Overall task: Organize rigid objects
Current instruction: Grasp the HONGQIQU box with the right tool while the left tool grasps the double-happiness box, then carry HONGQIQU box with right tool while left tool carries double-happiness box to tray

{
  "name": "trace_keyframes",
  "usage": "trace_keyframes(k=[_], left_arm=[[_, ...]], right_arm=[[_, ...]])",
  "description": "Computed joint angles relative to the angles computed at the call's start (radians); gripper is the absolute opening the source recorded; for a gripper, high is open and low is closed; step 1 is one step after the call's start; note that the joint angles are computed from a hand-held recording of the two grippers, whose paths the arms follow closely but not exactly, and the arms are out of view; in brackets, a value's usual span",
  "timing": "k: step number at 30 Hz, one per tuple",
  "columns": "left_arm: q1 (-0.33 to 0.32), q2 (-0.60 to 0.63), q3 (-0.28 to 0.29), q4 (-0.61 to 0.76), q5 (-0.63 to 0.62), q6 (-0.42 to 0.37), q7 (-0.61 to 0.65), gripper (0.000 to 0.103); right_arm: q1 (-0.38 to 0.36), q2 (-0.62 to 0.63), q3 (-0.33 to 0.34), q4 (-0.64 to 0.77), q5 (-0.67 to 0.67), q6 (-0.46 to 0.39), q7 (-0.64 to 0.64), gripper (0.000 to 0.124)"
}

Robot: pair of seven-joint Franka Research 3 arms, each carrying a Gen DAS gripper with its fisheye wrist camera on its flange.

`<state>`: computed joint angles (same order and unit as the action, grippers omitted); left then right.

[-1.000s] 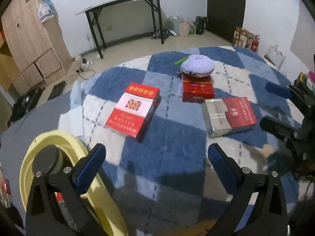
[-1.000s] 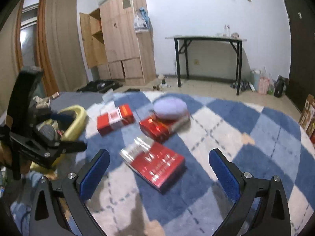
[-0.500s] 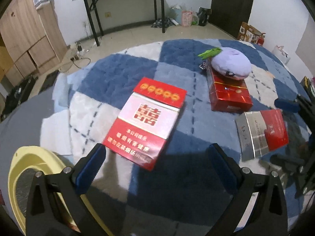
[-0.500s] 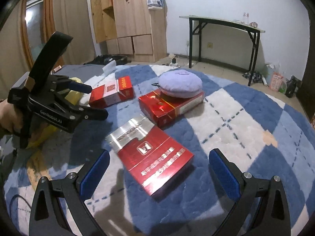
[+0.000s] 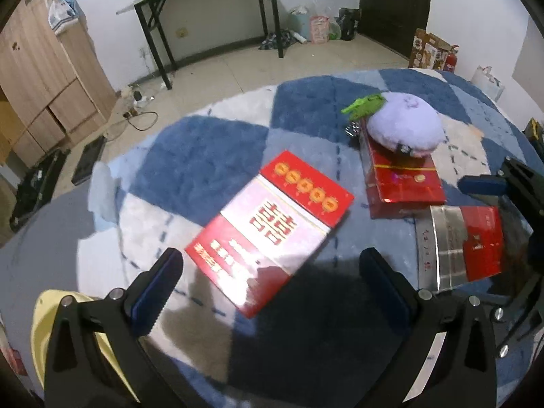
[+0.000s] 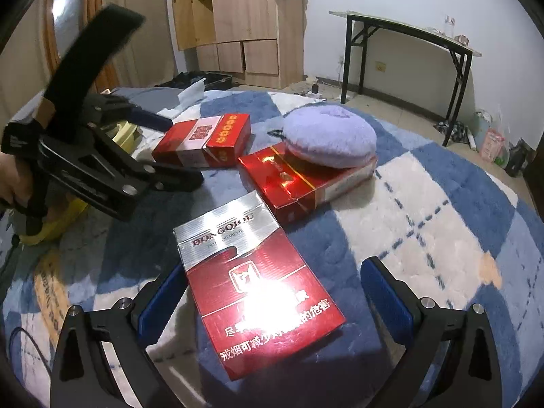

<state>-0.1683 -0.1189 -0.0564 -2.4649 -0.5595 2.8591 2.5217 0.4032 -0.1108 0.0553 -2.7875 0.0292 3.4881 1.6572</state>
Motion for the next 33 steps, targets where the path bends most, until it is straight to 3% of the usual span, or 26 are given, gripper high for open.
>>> trace_keyframes(k=[4,7,9,13,16,18,20,24,29,31,33], left_arm=[[0.010,0.044,-0.020,0.043,-0.012,-0.004,-0.073,0.103],[-0.002,0.057,-0.030,0.051,-0.131,0.042,-0.020,0.103],[0.014,0.070,-0.049,0.057,-0.038,0.038,-0.084,0.103],[0.035,0.101,-0.072,0.063,0.105,0.052,-0.203,0.103],[0.037,0.109,-0.082,0.069,-0.049,0.045,-0.103,0.103],[0.036,0.102,-0.089,0.060,-0.161,0.064,-0.012,0.100],[0.029,0.086,-0.091,0.040,-0.247,0.097,0.047,0.091],[0.012,0.018,-0.065,-0.014,-0.254,0.066,0.047,0.074],[-0.046,-0.038,-0.018,-0.064,-0.241,0.039,0.102,0.070],[-0.062,-0.012,-0.013,-0.054,-0.225,0.064,0.100,0.071],[-0.070,0.009,-0.001,-0.023,-0.266,0.047,0.124,0.071]], right_arm=[[-0.017,0.006,0.060,-0.002,0.112,0.026,-0.089,0.101],[0.007,0.006,0.005,-0.013,0.016,0.053,-0.018,0.100],[0.011,0.010,-0.024,-0.009,-0.060,0.038,0.036,0.096],[-0.012,0.014,0.042,-0.003,0.040,0.029,-0.053,0.088],[-0.002,0.013,0.038,-0.012,0.035,0.048,-0.062,0.076],[-0.001,0.013,0.041,-0.018,0.041,0.062,-0.069,0.076],[0.002,0.014,0.030,-0.022,0.020,0.069,-0.056,0.074],[-0.003,0.004,0.023,-0.036,0.005,0.081,-0.034,0.070],[-0.025,-0.037,0.140,-0.064,0.286,0.069,-0.194,0.068],[-0.005,-0.036,0.111,-0.066,0.282,0.069,-0.174,0.068],[0.030,-0.034,0.031,-0.074,0.167,0.068,-0.078,0.068]])
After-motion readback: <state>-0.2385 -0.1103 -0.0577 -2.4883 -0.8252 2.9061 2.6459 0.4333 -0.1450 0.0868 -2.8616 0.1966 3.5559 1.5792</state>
